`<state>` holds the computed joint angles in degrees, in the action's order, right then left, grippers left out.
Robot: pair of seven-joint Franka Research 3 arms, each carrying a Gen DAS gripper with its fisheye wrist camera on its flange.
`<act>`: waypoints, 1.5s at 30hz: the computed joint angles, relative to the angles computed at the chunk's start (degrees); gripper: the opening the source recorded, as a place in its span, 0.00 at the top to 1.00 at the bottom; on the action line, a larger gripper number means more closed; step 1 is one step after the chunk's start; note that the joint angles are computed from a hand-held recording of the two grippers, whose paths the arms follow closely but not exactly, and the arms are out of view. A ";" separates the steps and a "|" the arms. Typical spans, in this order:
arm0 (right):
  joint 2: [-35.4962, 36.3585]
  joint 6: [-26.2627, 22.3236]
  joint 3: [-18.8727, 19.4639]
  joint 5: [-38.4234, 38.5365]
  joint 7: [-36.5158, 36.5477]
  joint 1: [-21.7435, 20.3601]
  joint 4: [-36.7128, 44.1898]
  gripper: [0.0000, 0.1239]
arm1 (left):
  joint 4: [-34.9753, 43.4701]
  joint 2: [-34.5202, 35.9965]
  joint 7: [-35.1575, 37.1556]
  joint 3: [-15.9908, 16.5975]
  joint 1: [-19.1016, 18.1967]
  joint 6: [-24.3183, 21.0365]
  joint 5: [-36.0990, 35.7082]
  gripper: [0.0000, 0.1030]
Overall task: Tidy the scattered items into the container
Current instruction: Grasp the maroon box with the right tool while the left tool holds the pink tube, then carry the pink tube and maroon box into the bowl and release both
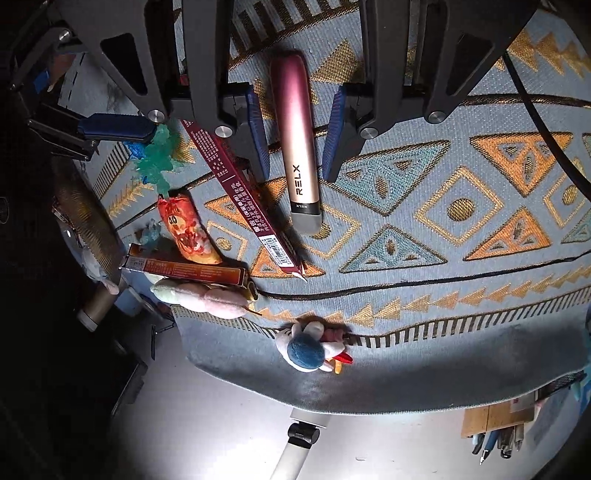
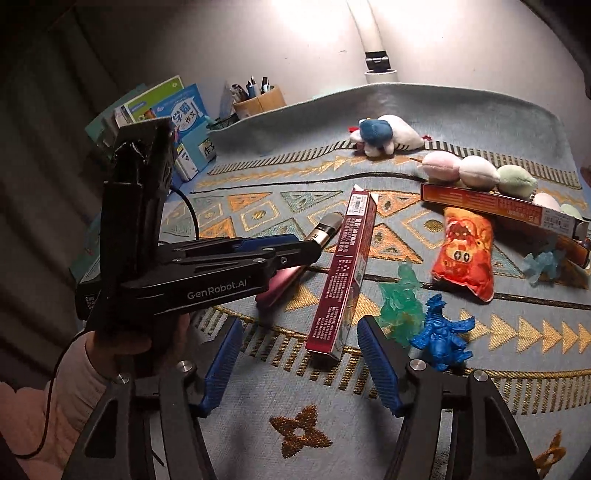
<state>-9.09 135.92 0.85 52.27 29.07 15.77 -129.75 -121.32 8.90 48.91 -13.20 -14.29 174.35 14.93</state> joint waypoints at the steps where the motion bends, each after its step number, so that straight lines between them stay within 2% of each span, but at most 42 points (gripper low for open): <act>1: 0.72 0.21 0.19 0.19 0.35 0.16 0.58 0.51 | 0.02 -0.03 -0.36 0.24 -0.23 -0.08 0.39 0.74; 2: 1.23 1.55 0.64 0.26 0.84 0.38 0.95 0.51 | -0.08 -0.08 -0.90 0.47 -0.35 0.17 0.61 0.74; 4: 1.66 7.57 2.54 -2.47 1.86 1.36 0.65 0.51 | -0.43 -0.41 -3.49 1.72 -1.00 0.31 2.13 0.74; 6: 1.87 15.10 4.55 -7.30 3.91 2.67 -0.75 0.51 | -0.78 -0.84 -7.99 3.77 -2.18 0.68 5.65 0.74; 7: 2.20 17.29 5.24 -10.69 5.83 3.13 -1.20 0.52 | -0.96 -0.87 -8.08 3.26 -1.52 1.08 5.09 0.74; 8: 2.60 18.98 5.64 -13.73 8.00 3.45 -1.62 0.54 | -1.34 -0.91 -6.73 1.92 -0.19 1.59 2.96 0.74; 10: 3.61 23.42 6.98 -21.19 15.17 2.76 -2.90 0.69 | -1.93 -1.16 -6.47 1.30 0.61 2.45 1.43 0.74; 11: 3.60 27.09 6.20 -21.22 15.14 3.98 -4.00 0.73 | -2.26 -1.32 -6.14 0.94 1.02 3.07 0.72 0.74; 13: 4.00 28.58 5.52 -23.15 18.10 3.98 -4.07 0.87 | -2.91 -1.49 -4.45 -0.36 2.22 4.44 -1.50 0.74; 15: 4.06 27.45 4.44 -21.68 18.78 4.24 -3.42 0.87 | -3.25 -1.45 -1.18 -2.66 3.96 5.39 -4.59 0.74; 16: 3.88 27.55 3.86 -23.17 20.55 4.45 -3.54 0.86 | -3.26 -1.46 -0.33 -2.63 3.71 5.82 -4.65 0.74; 18: 3.03 32.48 6.17 -33.06 30.20 1.01 -6.19 0.86 | -2.41 -1.49 -3.98 1.98 -0.71 4.97 1.83 0.74; 20: 1.58 31.01 4.13 -32.16 31.77 1.47 -7.02 0.86 | -0.35 -0.91 -7.86 4.96 -3.91 1.30 8.90 0.74; 22: 0.05 26.75 2.03 -28.12 30.34 1.99 -6.97 0.86 | 1.82 0.22 -4.24 2.36 -2.46 -3.18 7.30 0.74; 24: -2.75 25.06 0.57 -24.27 27.23 2.71 -8.77 0.86 | 2.80 0.51 -5.01 2.54 -2.96 -5.28 9.17 0.73; 26: -5.64 24.94 -0.06 -22.38 24.49 3.12 -11.06 0.86 | 4.43 0.76 -8.64 3.80 -4.74 -9.05 14.40 0.73; 29: -8.43 22.98 -1.26 -20.23 22.01 3.56 -13.01 0.86 | 9.26 2.29 -14.18 4.42 -8.08 -19.56 25.26 0.72; 31: -9.03 20.76 -2.26 -18.32 20.63 3.76 -13.31 0.86 | 10.96 3.08 -15.91 3.80 -8.50 -22.73 28.39 0.76; 32: -9.21 20.05 -2.82 -16.81 19.61 3.98 -13.50 0.86 | 10.61 2.99 -15.10 3.21 -7.79 -21.70 27.82 0.85; 35: -10.54 17.09 -4.48 -11.92 16.29 4.29 -13.92 0.86 | 10.66 2.84 -15.48 2.57 -7.53 -22.29 28.49 0.85; 38: -12.93 14.21 -6.34 -6.23 11.62 4.23 -14.43 0.86 | 7.63 1.14 -14.87 1.32 -5.75 -17.28 23.84 0.85; 40: -14.19 13.95 -6.36 -4.38 9.75 3.47 -14.84 0.86 | 6.07 -0.05 -15.99 0.86 -5.63 -14.93 21.91 0.85; 45: -17.82 14.03 -7.63 -0.46 6.27 1.61 -15.78 0.86 | 5.53 -2.56 -21.01 0.48 -6.94 -11.49 24.88 0.85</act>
